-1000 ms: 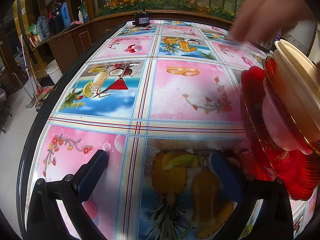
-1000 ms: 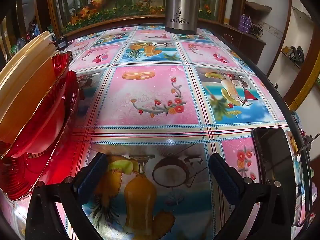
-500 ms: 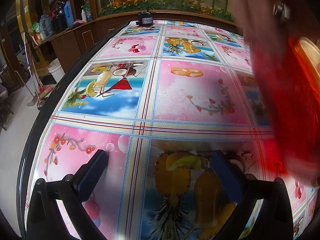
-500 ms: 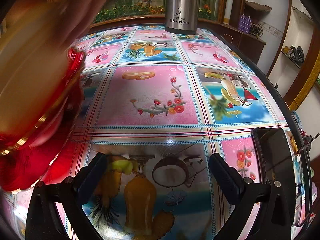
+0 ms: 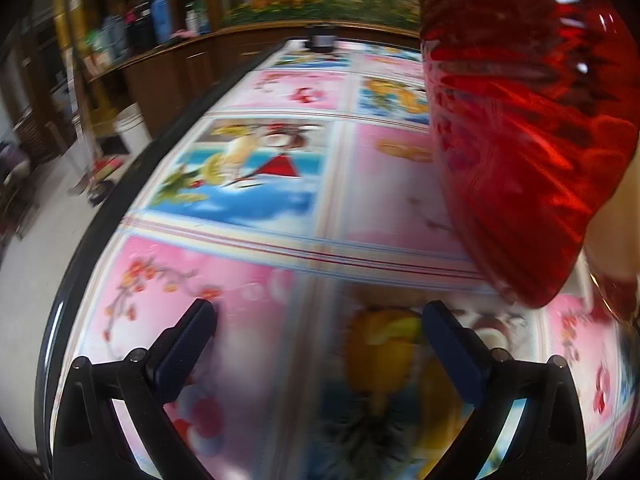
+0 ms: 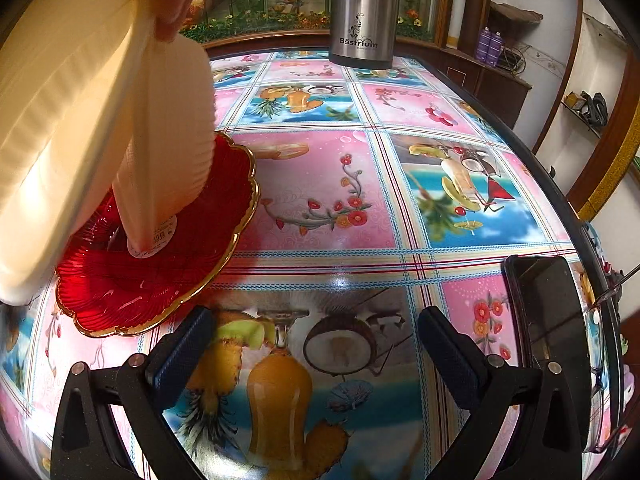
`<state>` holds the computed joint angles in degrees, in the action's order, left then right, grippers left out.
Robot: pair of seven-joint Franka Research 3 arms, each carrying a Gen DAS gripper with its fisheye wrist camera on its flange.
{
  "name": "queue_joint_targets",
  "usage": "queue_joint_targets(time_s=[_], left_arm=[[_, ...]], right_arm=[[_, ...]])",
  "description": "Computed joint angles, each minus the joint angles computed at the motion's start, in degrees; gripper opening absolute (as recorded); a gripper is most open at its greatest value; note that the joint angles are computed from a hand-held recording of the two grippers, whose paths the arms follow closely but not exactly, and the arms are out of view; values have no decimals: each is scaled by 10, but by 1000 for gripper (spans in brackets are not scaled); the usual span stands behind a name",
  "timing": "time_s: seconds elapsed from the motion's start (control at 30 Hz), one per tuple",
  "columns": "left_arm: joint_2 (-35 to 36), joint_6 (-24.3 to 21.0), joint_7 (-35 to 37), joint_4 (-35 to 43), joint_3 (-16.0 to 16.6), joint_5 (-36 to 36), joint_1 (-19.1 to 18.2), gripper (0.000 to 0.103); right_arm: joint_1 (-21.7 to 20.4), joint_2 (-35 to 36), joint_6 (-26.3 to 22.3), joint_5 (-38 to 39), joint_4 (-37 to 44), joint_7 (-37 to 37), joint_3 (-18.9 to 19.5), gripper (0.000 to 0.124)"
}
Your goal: Organize plates and bowls
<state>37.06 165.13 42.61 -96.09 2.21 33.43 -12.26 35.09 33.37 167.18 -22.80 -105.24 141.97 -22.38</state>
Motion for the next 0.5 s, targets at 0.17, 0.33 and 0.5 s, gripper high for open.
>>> queue_joint_targets(time_s=[0.17, 0.33, 0.5], left_arm=[[-2, -4, -16, -2, 8, 7, -7, 103], [2, -6, -18, 3, 6, 9, -6, 103], [3, -7, -20, 4, 6, 10, -7, 103]], right_arm=[[0, 0, 0, 1, 0, -1, 0, 102], [1, 0, 1, 2, 0, -2, -1, 102], [2, -1, 1, 2, -1, -2, -2, 102]])
